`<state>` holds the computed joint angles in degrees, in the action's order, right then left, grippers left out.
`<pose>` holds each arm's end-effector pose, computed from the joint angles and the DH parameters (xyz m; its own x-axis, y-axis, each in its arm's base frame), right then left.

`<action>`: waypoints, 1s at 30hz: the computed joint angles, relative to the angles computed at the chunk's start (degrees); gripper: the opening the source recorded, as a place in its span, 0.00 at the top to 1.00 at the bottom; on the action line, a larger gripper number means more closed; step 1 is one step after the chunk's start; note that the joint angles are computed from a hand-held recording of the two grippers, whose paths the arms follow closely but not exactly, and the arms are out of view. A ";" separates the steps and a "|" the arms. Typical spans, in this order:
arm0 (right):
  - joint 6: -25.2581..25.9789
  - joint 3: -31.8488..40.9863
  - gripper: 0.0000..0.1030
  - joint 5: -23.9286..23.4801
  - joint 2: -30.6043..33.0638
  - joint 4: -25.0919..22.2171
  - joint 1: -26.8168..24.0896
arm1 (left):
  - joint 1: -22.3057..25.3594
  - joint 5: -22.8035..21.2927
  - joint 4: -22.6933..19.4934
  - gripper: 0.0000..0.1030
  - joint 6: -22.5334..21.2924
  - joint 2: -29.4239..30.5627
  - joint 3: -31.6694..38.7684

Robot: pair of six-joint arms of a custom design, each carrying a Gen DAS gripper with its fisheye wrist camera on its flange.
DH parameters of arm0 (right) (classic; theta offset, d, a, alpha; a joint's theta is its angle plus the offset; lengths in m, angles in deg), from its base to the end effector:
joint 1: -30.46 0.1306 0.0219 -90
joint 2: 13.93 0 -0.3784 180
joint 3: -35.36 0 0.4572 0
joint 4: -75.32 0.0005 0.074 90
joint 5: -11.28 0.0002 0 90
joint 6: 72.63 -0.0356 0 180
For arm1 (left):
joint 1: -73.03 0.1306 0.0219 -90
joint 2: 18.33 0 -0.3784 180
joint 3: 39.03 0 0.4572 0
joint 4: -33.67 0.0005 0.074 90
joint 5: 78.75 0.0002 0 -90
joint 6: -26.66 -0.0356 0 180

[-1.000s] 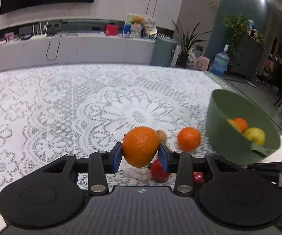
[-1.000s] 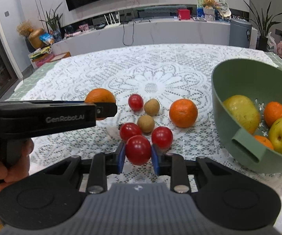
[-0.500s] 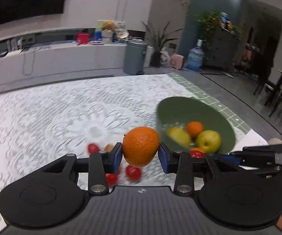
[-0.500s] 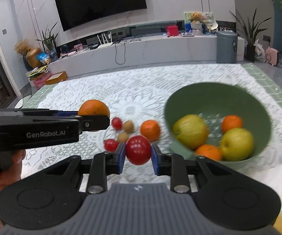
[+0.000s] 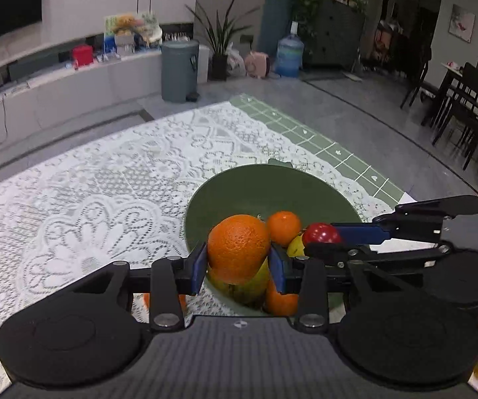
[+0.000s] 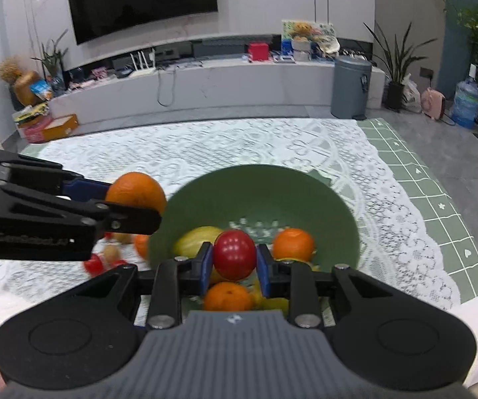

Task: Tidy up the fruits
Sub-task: 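Lower the orange and tomato into the colander and open both grippers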

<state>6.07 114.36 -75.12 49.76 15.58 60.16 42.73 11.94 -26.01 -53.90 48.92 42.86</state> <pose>0.3256 0.1825 0.5137 -0.6855 -0.1659 -0.7089 -0.3276 0.9399 0.0968 0.3408 -0.2002 0.5174 -0.6866 0.2113 -0.6956 0.4047 0.9060 -0.1243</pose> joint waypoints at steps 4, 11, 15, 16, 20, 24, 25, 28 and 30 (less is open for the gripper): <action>3.25 1.71 0.76 -1.58 4.15 -0.63 -1.84 | 0.90 1.45 -2.16 0.57 -1.94 4.77 3.32; 8.30 3.61 0.76 -3.31 9.07 -2.32 -3.23 | 0.96 1.94 -5.19 0.57 -5.77 12.09 8.59; 9.56 3.49 0.76 -2.80 10.13 -1.79 -3.34 | 0.68 1.89 -6.34 0.57 -6.19 15.16 10.49; 9.60 3.28 0.76 -3.05 10.24 -1.44 -3.53 | 0.72 2.00 -6.72 0.57 -6.33 15.78 10.83; 9.48 2.80 0.76 -3.48 10.35 -0.48 -3.68 | 0.70 2.28 -7.53 0.57 -7.48 17.72 11.70; 9.12 2.25 0.76 -3.24 10.28 0.31 -3.62 | 0.50 1.93 -8.57 0.57 -8.37 19.48 12.87; 8.91 2.17 0.76 -3.13 10.34 0.47 -3.52 | 0.50 1.76 -8.87 0.57 -8.34 19.94 13.12; 8.58 2.12 0.75 -2.66 10.68 0.81 -3.37 | 0.33 1.13 -8.47 0.57 -8.83 20.44 13.09; 8.73 2.11 0.74 -2.20 10.64 0.90 -3.02 | -0.16 0.27 -8.65 0.57 -9.66 20.73 13.26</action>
<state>14.80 116.47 -77.32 60.40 16.47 57.14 42.57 12.21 -34.66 -63.56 69.65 56.12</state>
